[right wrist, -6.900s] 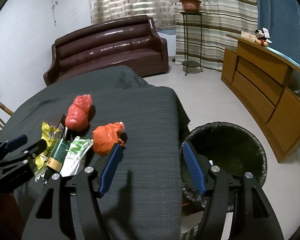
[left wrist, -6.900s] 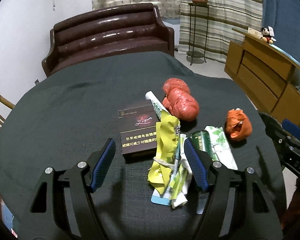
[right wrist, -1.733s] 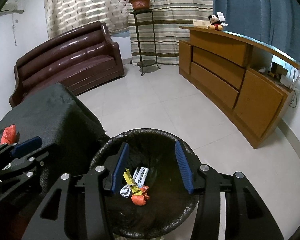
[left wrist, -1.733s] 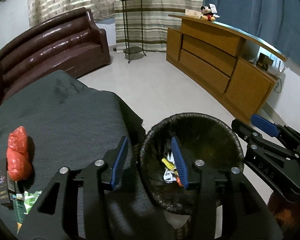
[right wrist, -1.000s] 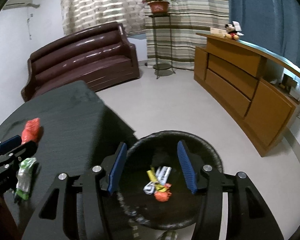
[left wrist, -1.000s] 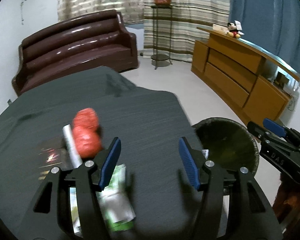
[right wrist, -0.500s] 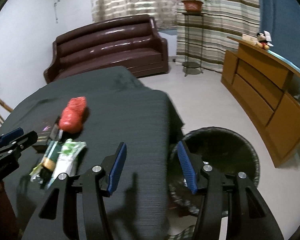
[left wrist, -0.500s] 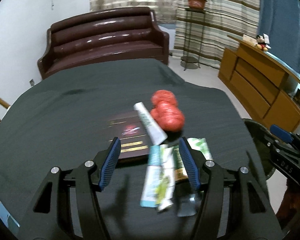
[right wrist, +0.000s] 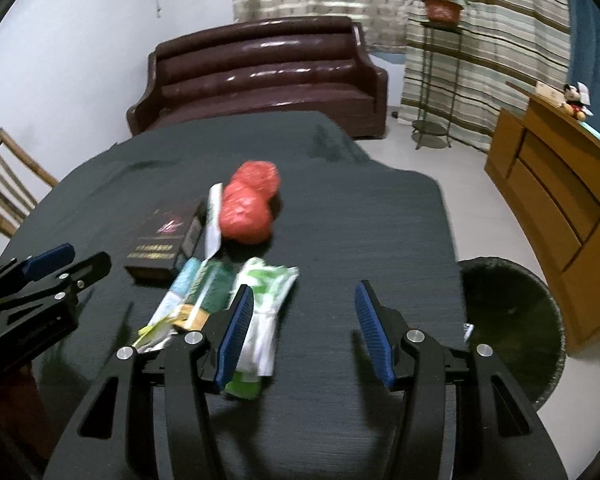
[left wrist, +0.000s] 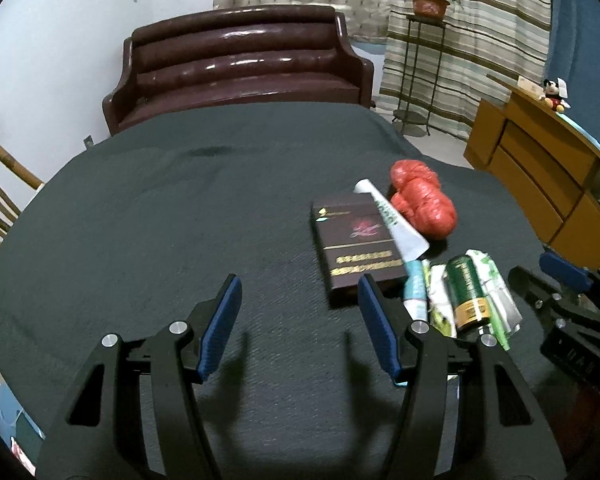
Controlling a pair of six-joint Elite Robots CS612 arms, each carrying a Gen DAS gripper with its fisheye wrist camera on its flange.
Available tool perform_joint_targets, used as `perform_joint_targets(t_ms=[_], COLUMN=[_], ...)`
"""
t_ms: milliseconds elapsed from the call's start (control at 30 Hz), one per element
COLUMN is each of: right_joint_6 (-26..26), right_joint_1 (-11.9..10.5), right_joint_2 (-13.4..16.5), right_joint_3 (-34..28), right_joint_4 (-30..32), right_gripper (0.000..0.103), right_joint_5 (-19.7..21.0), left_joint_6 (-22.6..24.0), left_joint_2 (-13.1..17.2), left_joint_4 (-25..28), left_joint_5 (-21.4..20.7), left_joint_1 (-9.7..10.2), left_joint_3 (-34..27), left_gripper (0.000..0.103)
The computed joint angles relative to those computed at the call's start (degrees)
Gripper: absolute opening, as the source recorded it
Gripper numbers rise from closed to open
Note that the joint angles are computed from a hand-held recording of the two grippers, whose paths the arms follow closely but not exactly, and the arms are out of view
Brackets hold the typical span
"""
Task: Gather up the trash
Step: 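Return to the table and grasp the white-green wrapper with the right tool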
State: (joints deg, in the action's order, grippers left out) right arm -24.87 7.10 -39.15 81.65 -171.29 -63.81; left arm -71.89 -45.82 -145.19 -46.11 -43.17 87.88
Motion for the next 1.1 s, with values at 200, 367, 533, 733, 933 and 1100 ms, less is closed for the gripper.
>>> perform_joint_targets(t_ms=[200,367,533,733,933,1100], right_joint_6=[-1.67,-2.31,-3.14,-2.9,-1.49,-0.04], right_joint_1=[0.79,1.17,1.24,1.04,0.58,0.04], right_joint_2=[0.04,-0.08,-0.2,-0.1,0.05,0.41], right_joint_3=[0.07,0.23,0.48,0.29,0.25,-0.36], right_joint_4=[1.47,2.56,3.46,3.91,2.1,2.5], right_gripper=[0.054,0.054,0.054,0.032,0.032,0.032], right_joint_5=[-1.47,-2.0,-2.04,-2.21,-2.66,-2.59], left_joint_6=[0.03,0.89,1.01,1.55,4.59,7.59], left_joint_2=[-0.17,0.26,0.34,0.61,1.6,2.75], left_joint_4=[-1.83,-3.46,-4.16,-4.67,-6.45,-6.4], left_joint_5=[-1.15,-1.96,-2.46,-3.24,-4.81,-7.42], left_joint_1=[0.16,0.27,0.38,0.49,0.67,1.14], left_joint_3=[1.07,1.09,1.34,1.12,-0.04,-1.85], left_gripper=[0.059,0.059,0.059,0.059,0.059,0.059])
